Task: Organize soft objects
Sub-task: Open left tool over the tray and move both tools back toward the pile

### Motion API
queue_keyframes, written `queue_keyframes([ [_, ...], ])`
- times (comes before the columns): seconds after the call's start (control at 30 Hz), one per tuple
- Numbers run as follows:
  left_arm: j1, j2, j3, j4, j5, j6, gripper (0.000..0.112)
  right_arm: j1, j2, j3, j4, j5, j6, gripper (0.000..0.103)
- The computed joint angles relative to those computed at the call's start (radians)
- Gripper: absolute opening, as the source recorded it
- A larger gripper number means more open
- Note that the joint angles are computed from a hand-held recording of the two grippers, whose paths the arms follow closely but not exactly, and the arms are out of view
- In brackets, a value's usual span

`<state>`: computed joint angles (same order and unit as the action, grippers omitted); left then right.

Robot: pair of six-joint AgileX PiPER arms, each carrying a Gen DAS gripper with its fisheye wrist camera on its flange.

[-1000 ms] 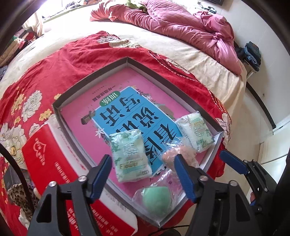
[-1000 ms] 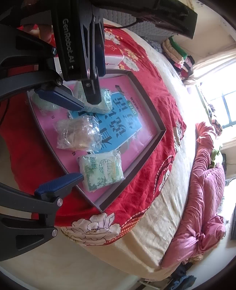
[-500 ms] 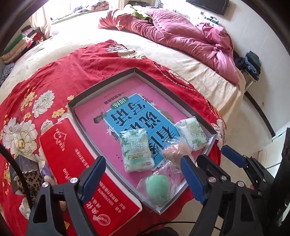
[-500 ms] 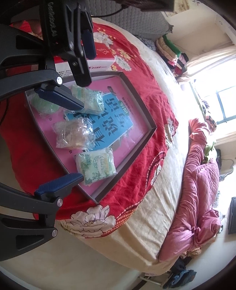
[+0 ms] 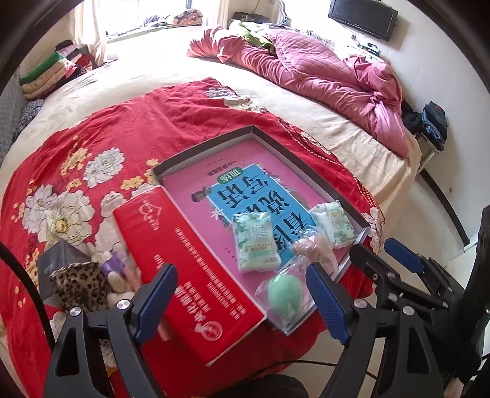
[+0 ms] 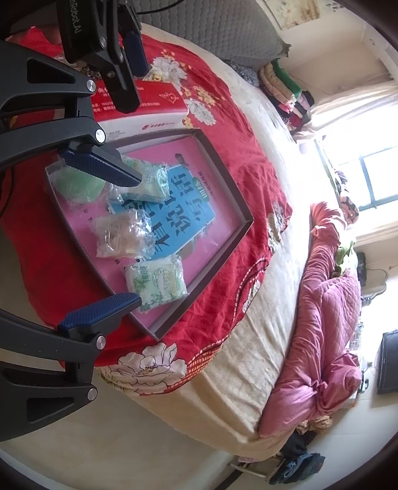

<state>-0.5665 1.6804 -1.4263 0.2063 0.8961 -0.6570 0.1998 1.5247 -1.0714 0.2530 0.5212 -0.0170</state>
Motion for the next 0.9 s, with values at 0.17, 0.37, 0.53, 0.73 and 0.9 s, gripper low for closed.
queue_keyframes([
  [0.17,-0.007,-0.061,0.055,0.031,0.0,-0.038,0.085,0.034,-0.026,-0.003,-0.043,0.011,0.046,0.073],
  [0.37,-0.008,-0.132,0.122,0.056,0.009,-0.068,0.085,0.086,-0.051,-0.018,-0.098,0.035,0.106,0.073],
  [0.53,0.0,-0.194,0.168,0.066,0.018,-0.079,0.085,0.123,-0.071,-0.032,-0.123,0.051,0.131,0.073],
  [0.73,0.007,-0.273,0.225,0.083,0.036,-0.11,0.085,0.169,-0.101,-0.052,-0.164,0.072,0.175,0.073],
  [0.9,0.015,-0.331,0.254,0.099,0.059,-0.121,0.085,0.207,-0.116,-0.067,-0.19,0.091,0.205,0.073],
])
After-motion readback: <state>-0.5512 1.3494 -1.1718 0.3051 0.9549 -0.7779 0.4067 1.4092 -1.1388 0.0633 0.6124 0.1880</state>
